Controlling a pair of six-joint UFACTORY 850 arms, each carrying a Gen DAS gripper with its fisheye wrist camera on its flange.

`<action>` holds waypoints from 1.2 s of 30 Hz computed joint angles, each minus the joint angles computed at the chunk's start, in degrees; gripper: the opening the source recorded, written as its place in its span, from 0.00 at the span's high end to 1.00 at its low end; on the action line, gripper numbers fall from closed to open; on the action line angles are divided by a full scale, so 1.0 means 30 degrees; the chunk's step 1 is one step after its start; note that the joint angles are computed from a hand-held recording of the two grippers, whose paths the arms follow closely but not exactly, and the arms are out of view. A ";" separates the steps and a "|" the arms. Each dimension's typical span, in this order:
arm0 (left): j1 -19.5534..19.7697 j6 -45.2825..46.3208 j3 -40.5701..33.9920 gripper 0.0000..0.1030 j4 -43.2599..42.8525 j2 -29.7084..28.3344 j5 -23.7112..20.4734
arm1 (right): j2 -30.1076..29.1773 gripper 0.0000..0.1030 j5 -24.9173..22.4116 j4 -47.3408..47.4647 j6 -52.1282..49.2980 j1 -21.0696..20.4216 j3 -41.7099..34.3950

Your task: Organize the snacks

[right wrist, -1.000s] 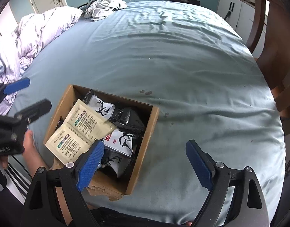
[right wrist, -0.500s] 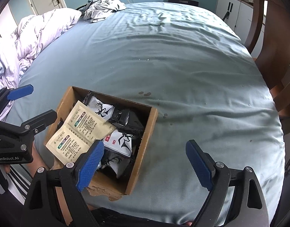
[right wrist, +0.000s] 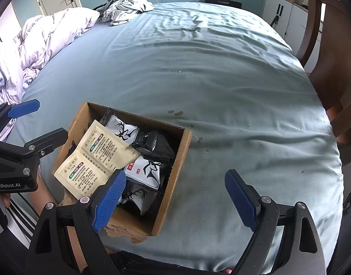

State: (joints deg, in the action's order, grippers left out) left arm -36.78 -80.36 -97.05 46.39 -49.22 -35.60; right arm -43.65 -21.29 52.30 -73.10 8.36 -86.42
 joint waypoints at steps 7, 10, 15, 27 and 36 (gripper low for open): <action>-0.0208 0.0837 -0.0971 0.00 -0.0254 -0.0722 -0.1787 | -0.0013 0.14 0.0043 0.0124 -0.0243 0.0003 0.0003; -0.0303 0.1132 -0.1343 0.00 -0.0204 -0.0998 -0.2524 | -0.0030 0.14 0.0057 0.0119 -0.0363 -0.0010 -0.0011; -0.0407 0.0394 -0.1126 0.01 0.0597 -0.0861 -0.2673 | -0.0057 0.14 0.0057 0.0032 -0.0502 -0.0040 -0.0059; -0.0605 0.1201 -0.1539 0.01 0.0743 -0.1097 -0.2983 | -0.0121 0.14 0.0085 -0.0303 -0.0443 -0.0025 -0.0170; -0.0638 0.1774 -0.1806 0.01 0.0523 -0.1304 -0.3038 | -0.0196 0.14 0.0171 -0.0733 -0.0304 0.0026 -0.0271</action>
